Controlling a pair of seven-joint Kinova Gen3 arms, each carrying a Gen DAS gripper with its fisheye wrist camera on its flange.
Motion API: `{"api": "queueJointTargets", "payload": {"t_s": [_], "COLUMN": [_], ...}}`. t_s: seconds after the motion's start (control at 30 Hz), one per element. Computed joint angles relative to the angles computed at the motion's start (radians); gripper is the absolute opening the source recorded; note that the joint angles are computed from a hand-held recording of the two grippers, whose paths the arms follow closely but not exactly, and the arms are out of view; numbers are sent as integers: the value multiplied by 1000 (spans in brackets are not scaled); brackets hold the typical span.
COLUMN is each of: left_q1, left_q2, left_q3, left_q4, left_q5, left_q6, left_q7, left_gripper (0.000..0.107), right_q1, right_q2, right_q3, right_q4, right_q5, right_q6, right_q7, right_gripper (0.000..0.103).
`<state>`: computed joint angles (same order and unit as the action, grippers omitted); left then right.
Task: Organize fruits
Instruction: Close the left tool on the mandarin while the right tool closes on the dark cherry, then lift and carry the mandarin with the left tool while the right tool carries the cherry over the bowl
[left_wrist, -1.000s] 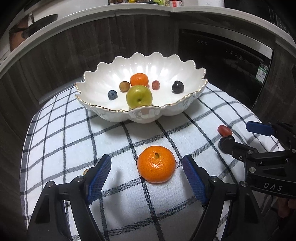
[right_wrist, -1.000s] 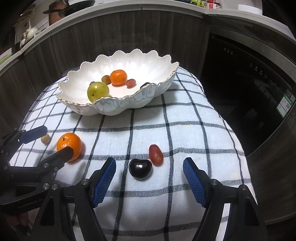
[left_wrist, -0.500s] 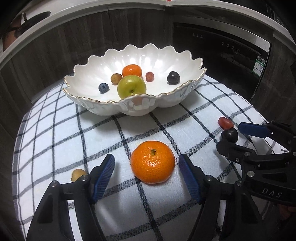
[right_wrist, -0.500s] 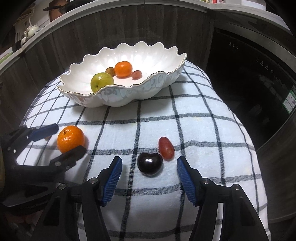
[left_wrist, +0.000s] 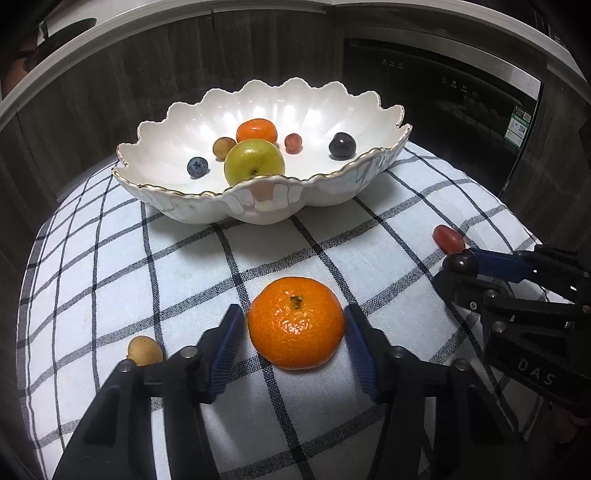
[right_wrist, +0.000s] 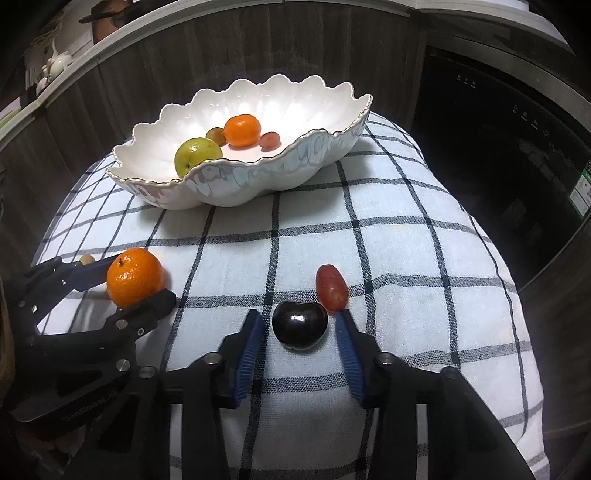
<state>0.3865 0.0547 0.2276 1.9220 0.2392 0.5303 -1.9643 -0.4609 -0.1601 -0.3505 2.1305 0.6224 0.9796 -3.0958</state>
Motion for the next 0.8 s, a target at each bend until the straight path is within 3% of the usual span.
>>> {"api": "queueJointTargets", "payload": {"t_s": [0.07,0.8], "left_q1": [7,16], "left_q2": [-2,-89], "left_q3": [0,-4], "left_q4": [2,23], "left_q5": [-13,-63], "left_q6": [-6,22], "left_q7": [20,185], "left_gripper": [47,46], "right_q1": [0,28], "right_q2": [-1,-58], "right_q3": [0,-34], "right_q4": [1,-9], "right_q5": [0,-20], "right_q6": [0,19], "right_q7": [2,36], "right_gripper": [30,30]}}
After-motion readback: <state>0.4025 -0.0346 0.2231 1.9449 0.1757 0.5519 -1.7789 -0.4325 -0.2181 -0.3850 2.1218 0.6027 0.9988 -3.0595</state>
